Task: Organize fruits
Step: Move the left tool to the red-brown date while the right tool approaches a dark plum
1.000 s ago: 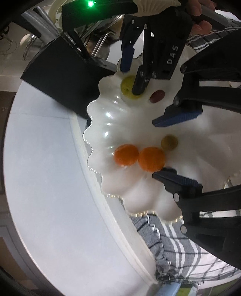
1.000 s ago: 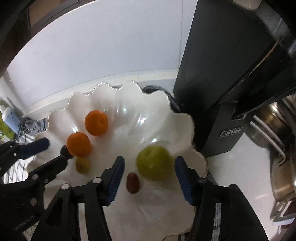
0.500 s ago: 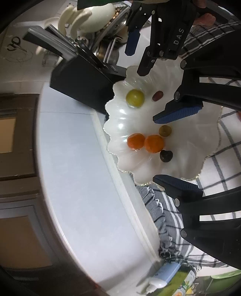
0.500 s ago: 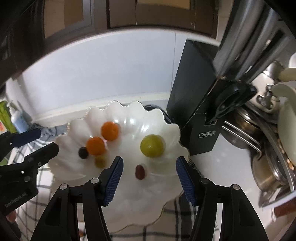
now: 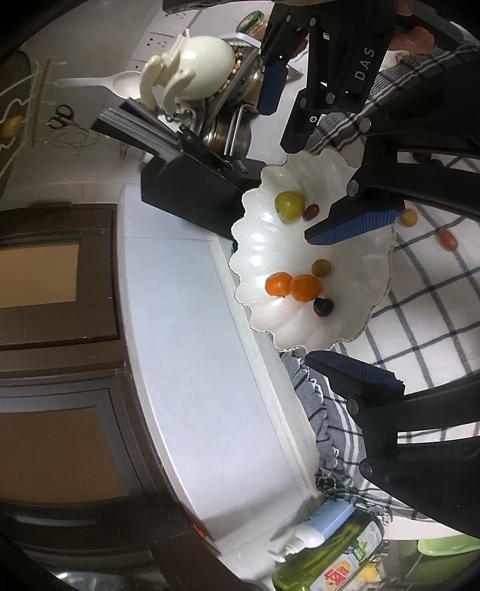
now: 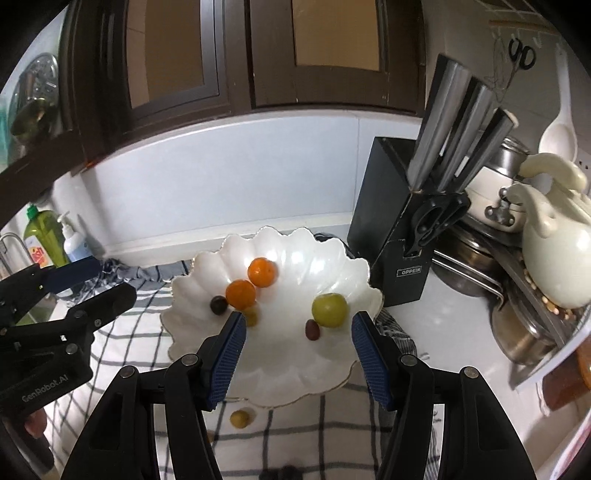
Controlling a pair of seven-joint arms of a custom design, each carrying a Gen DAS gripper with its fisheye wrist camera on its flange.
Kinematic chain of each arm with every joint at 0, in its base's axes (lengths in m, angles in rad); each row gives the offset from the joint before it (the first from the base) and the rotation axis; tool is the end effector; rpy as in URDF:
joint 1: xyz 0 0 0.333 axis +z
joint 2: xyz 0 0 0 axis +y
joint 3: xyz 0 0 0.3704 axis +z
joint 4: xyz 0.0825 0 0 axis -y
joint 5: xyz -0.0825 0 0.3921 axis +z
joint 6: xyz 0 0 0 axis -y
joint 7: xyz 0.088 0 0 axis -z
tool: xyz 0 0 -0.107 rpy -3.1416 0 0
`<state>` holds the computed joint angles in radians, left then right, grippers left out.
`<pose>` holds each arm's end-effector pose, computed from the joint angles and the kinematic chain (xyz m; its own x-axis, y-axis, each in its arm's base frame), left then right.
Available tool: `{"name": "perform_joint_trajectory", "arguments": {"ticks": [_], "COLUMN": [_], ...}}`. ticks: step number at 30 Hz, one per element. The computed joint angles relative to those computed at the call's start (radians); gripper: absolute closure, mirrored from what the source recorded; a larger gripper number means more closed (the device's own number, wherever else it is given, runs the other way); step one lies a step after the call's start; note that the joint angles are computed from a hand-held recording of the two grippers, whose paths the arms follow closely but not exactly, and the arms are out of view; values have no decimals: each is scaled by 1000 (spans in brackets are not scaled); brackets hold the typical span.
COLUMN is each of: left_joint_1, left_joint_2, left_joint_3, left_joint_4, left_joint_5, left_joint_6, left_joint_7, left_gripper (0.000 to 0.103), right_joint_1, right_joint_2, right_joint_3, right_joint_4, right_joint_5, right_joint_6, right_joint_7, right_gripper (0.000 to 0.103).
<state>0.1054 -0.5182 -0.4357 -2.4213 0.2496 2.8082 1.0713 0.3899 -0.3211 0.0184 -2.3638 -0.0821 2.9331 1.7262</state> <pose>0.3992 -0.1909 0.6207 -0.0496 -0.9972 -0.0552 -0.6069 0.0740 -0.7913 0.4441 0.1991 0.6066 0.3397 -0.9396 -0.0419 -0.6026 -0.1832 -0.7767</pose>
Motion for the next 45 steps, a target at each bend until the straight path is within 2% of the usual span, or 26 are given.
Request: {"name": "perform_joint_trajectory", "arguments": {"ticks": [6, 14, 29, 37, 45], "left_joint_1": [-35, -43, -97, -108, -151], "left_joint_2": [-80, -177, -299, -346, -343], "left_joint_3": [20, 2, -16, -45, -40], "left_joint_4": [-62, -132, -224, -267, -295], "left_joint_5": [-35, -78, -158, -166, -188], "left_joint_6": [-8, -19, -70, -53, -65], "left_joint_7": [15, 26, 15, -7, -14], "left_gripper": [44, 44, 44, 44, 44], "right_joint_1": [-13, -96, -6, 37, 69], "right_joint_2": [-68, -154, -266, -305, -330], "right_joint_3": [31, 109, 54, 21, 5], "right_joint_4": [-57, -130, -255, -306, -349], "right_joint_5": [-41, -168, -169, -128, -96], "right_joint_6": [11, 50, 54, 24, 0], "right_joint_7": [30, 151, 186, 177, 162], "right_gripper": [42, 42, 42, 42, 43]}}
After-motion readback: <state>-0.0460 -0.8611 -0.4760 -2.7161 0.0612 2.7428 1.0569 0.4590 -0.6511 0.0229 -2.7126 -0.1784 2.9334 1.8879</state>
